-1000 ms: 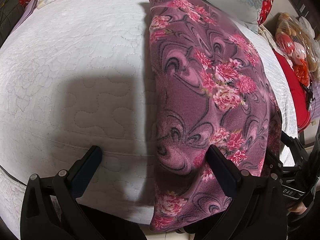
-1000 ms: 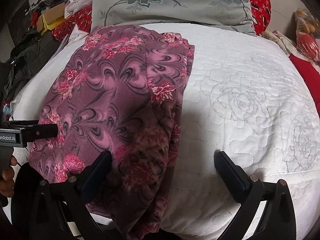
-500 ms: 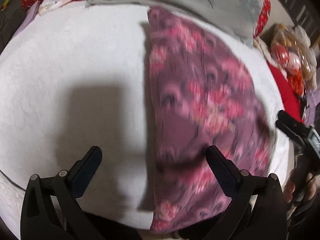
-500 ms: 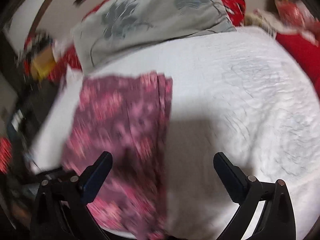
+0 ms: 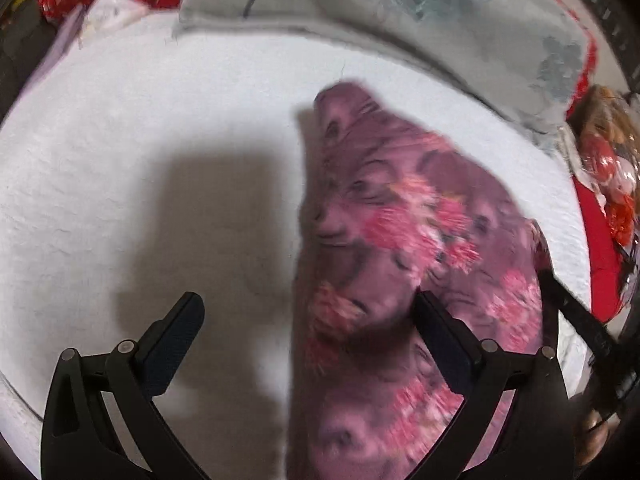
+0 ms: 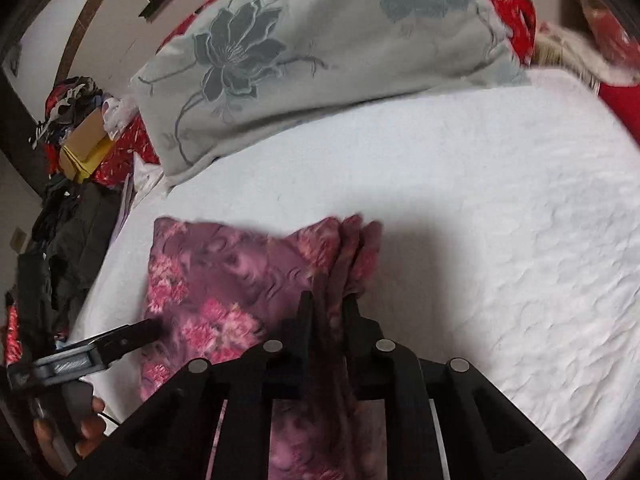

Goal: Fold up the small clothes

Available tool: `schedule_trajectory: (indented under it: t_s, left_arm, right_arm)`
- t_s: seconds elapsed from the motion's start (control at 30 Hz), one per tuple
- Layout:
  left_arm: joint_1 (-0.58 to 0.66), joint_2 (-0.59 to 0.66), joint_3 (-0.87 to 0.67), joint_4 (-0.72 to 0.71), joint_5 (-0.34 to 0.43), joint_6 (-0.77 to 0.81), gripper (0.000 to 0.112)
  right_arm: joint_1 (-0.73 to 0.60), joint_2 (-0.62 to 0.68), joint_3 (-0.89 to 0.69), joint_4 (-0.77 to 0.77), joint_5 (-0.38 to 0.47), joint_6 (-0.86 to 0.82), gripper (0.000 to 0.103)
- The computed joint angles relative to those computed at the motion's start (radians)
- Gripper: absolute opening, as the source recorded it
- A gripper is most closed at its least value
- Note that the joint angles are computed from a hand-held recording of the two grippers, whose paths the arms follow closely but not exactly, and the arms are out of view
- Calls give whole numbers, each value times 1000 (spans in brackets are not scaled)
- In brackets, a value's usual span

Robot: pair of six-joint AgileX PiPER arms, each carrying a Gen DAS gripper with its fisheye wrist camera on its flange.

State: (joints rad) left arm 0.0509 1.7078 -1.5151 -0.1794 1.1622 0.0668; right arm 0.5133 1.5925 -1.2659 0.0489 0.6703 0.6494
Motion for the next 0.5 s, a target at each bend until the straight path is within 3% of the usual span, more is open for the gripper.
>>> schedule_trajectory:
  t_s: [0.1, 0.17, 0.3, 0.37, 0.43, 0.5]
  left_arm:
    - [6, 2, 0, -8, 0, 5, 103]
    - [20, -28, -1, -18, 22, 43, 103]
    - [98, -192, 118, -114, 11, 182, 103]
    - [90, -256, 202, -101, -11, 204, 103]
    - [34, -256, 252, -18, -24, 177, 103]
    - [0, -279, 296, 34, -36, 158, 103]
  right_arm:
    - [-54, 11, 52, 135, -30, -114, 17]
    - [-64, -14, 40, 145, 9, -114, 28]
    - [-50, -134, 105, 213, -12, -238, 29]
    - [-11, -163, 137, 160, -2, -225, 45]
    - [38, -124, 127, 49, 78, -157, 49]
    - [82, -135, 137, -53, 99, -79, 51]
